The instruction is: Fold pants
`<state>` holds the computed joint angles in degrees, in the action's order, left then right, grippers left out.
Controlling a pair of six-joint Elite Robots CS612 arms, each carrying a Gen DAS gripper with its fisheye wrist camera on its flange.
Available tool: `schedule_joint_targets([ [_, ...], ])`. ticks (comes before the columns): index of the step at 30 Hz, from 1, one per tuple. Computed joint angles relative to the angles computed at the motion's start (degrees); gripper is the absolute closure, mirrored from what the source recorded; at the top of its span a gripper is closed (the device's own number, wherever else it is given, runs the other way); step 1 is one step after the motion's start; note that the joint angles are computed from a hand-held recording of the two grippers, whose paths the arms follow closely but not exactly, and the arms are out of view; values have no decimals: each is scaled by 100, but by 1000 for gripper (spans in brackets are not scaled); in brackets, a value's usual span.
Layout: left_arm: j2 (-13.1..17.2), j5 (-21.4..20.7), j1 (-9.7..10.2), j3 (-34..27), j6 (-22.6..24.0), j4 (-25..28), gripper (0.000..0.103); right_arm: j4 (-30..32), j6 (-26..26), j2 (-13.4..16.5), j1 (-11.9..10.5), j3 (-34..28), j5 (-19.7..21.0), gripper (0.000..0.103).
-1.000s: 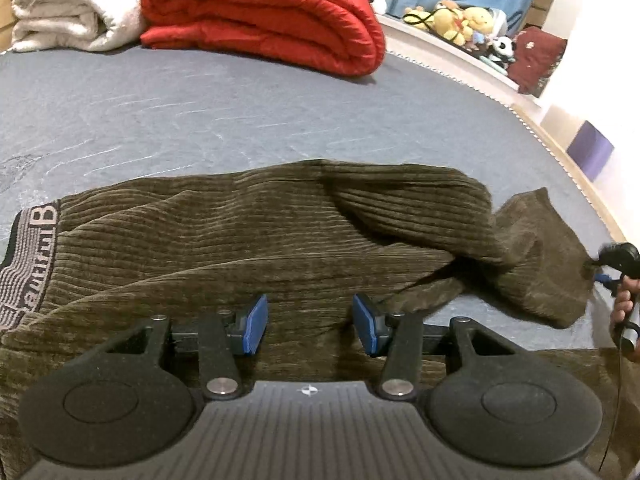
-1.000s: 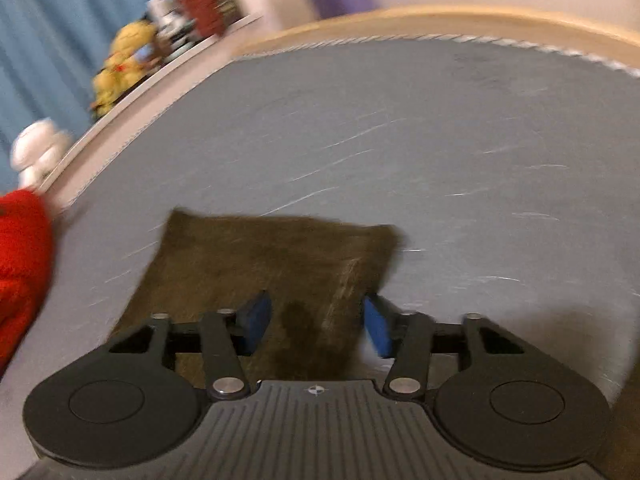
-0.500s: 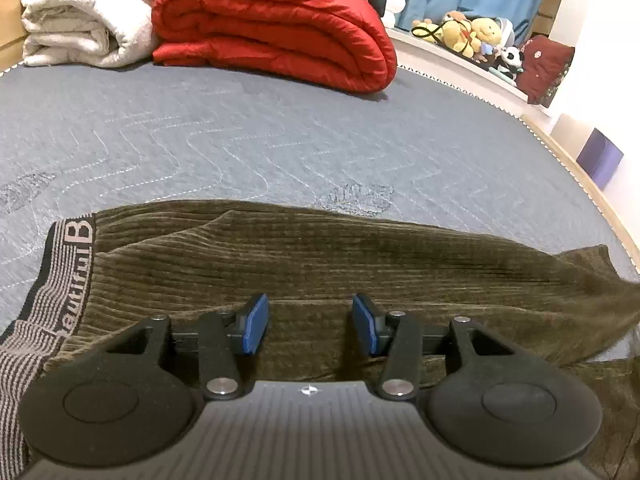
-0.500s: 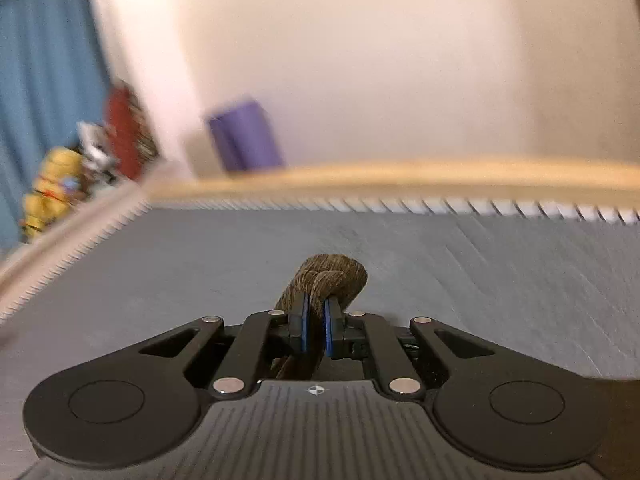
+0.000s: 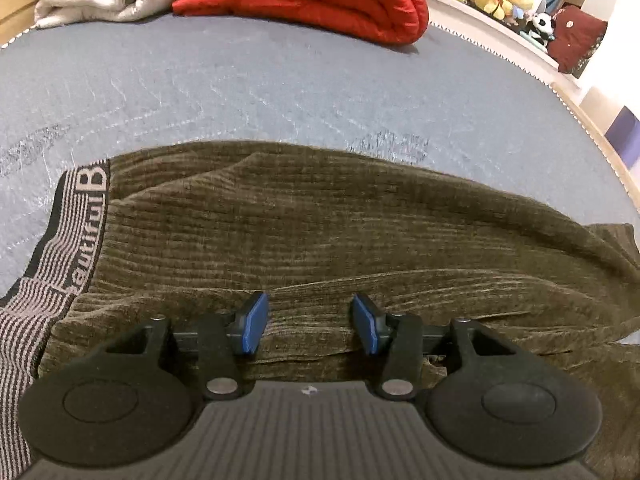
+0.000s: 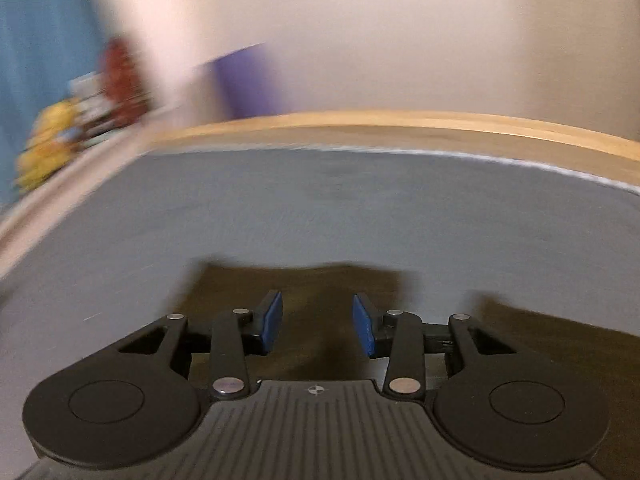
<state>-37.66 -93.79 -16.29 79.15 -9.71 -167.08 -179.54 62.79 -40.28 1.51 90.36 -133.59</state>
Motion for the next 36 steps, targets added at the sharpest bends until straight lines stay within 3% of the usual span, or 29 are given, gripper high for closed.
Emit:
schedule_joint_targets([
  [2, 7, 3, 3, -10, 14, 0, 50, -470, -888, 122, -96, -290, 1001, 60],
  [4, 4, 15, -1, -4, 55, -5, 50, -247, -1310, 270, -208, -689, 1920, 60],
  [8, -4, 38, -20, 9, 117, -6, 50, 1208, -1321, 627, -284, -1620, 2361, 51],
  [10, 5, 53, -28, 10, 150, -12, 49, 1902, -1163, 817, -284, -2034, 2141, 39],
  [12, 17, 48, -26, -14, 172, 1, 49, 2734, -1192, 1006, -272, -2463, 1873, 39],
  [14, 29, 49, -25, -28, 193, 7, 49, 3326, -1153, 1186, -196, -2857, 1327, 54],
  [15, 29, 47, -24, -29, 201, 3, 49, 3515, -1013, 1241, -176, -2980, 1127, 89],
  [16, 27, 40, -22, -26, 194, -10, 49, 3543, -889, 1268, -176, -3035, 996, 96],
  [18, 28, -2, -7, -12, 138, -101, 49, 3316, -606, 1297, -168, -3032, 654, 97],
  [20, 24, -20, 9, 24, 44, -331, 49, 2519, -617, 1392, -174, -3009, 189, 97],
  [22, 10, 19, 7, 77, 68, -609, 49, 1741, -712, 1396, -250, -2865, 449, 96],
  [24, 1, 43, 3, 104, 110, -758, 49, 1561, -641, 1327, -312, -2692, 929, 89],
  [26, 8, 30, 8, 55, 99, -490, 49, 1667, -619, 1170, -285, -2441, 968, 80],
  [28, 18, 42, 22, -50, -10, 142, 51, 1120, -882, 1004, -181, -2021, 751, 63],
  [31, -35, 70, 46, -14, -246, 124, 56, 231, -1228, 563, 32, -1189, 786, 62],
  [36, -191, 53, 95, 189, -474, -302, 56, -1105, -1500, -235, 378, 127, 1067, 54],
])
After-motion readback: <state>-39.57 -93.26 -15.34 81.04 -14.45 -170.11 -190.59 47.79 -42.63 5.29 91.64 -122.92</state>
